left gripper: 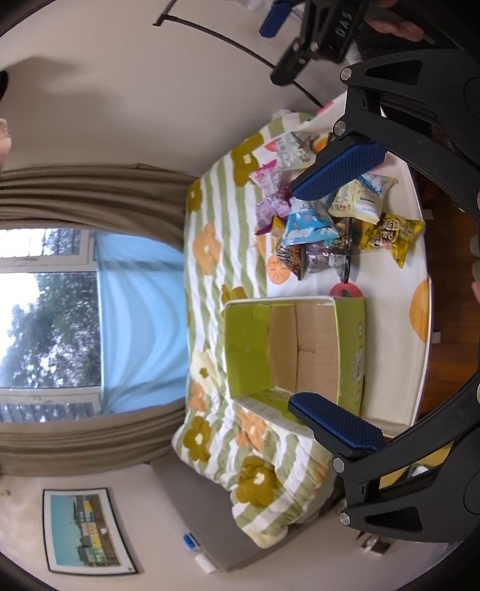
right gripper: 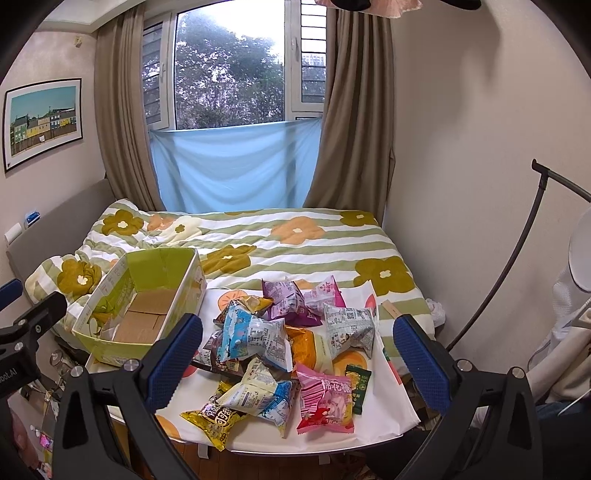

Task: Organize snacks
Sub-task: 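Grasp the yellow Pillows bag with the left tool while the right tool grasps the pink marshmallow bag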

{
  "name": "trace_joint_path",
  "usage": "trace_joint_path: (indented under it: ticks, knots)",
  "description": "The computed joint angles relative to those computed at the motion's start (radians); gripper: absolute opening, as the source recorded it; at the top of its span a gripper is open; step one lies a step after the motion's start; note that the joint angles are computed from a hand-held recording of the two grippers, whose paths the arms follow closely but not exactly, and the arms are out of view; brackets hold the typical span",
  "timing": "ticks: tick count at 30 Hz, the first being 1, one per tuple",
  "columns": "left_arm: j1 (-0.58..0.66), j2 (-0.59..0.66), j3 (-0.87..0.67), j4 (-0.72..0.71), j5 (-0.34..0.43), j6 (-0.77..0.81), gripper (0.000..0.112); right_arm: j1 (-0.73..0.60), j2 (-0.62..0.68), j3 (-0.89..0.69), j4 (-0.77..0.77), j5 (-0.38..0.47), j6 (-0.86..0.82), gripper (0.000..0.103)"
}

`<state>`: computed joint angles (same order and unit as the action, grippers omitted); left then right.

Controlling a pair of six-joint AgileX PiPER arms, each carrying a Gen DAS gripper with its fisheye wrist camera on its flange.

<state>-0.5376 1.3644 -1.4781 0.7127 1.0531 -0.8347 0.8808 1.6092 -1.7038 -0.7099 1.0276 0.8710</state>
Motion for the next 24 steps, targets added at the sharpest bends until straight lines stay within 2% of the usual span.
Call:
trace_joint_path:
  ticks: [7, 11, 19, 24]
  knots:
    - [0.174, 0.094, 0.048, -0.330, -0.146, 0.304, 0.103, -0.065, 0.019, 0.035, 0.078, 0.016, -0.012, 0.103]
    - [0.222, 0.177, 0.130, -0.493, -0.245, 0.468, 0.103, -0.127, 0.032, 0.113, 0.159, -0.024, -0.011, 0.103]
    - [0.218, 0.362, 0.202, -0.628, -0.374, 0.585, 0.103, -0.286, 0.079, 0.317, 0.369, -0.249, -0.114, 0.103]
    - [0.178, 0.479, 0.194, -0.588, -0.412, 0.536, 0.103, -0.368, 0.155, 0.357, 0.503, -0.343, -0.243, 0.103]
